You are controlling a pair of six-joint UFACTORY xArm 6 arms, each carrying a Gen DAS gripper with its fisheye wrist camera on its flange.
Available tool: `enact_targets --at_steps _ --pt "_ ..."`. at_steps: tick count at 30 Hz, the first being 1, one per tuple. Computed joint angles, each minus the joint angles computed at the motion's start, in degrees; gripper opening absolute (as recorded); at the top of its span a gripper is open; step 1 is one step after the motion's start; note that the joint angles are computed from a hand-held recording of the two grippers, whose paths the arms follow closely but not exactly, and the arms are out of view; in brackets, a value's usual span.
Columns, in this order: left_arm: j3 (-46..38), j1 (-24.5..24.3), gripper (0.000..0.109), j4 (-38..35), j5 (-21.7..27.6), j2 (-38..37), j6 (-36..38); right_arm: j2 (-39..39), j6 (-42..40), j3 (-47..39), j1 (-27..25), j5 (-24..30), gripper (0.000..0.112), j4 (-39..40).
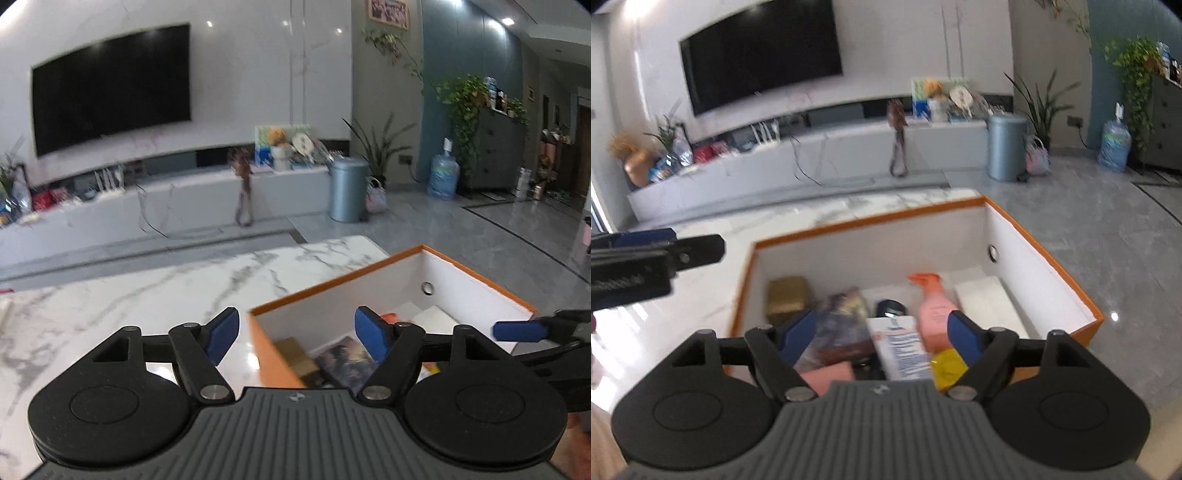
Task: Organize rigid objects
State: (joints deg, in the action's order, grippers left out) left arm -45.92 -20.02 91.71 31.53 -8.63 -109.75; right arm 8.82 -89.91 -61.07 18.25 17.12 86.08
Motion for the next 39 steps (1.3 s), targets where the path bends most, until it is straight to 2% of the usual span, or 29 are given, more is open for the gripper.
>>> enact_targets --at_steps 2,4,6,10,14,17,39 --pt "2.29 -2.07 0.089 -0.68 4.46 -1.98 -0.51 -2.49 -4.8 2.44 0.69 -0.65 0.079 4.15" --pt "4.03 -3.5 0.092 -2.02 6.83 -3.25 -0.78 -4.73 -9.53 4.67 1.34 -1.62 0.08 8.26" --pt "5.36 -4.4 0.093 -4.09 7.66 -4.0 -0.81 -6.31 -13.91 6.21 2.16 -3.13 0.083 11.7" --pt "6.61 -5.77 0.093 -9.63 8.34 -3.8 -0.06 -8.28 -29.9 8.11 2.72 -4.32 0.084 25.43" --pt "8.21 -6.52 0.094 -12.38 8.1 -4.32 -0.45 -9.07 -38.28 9.25 2.44 -3.91 0.085 32.97" --pt "9.48 -6.77 0.093 -13.24 7.77 -5.15 -0.8 -9.24 -39.94 9.67 1.92 -2.71 0.087 34.63" --pt "10.33 -7.96 0.093 -14.47 9.04 -5.96 -1.77 -8.04 -38.66 8.97 2.28 -3.93 0.087 34.04"
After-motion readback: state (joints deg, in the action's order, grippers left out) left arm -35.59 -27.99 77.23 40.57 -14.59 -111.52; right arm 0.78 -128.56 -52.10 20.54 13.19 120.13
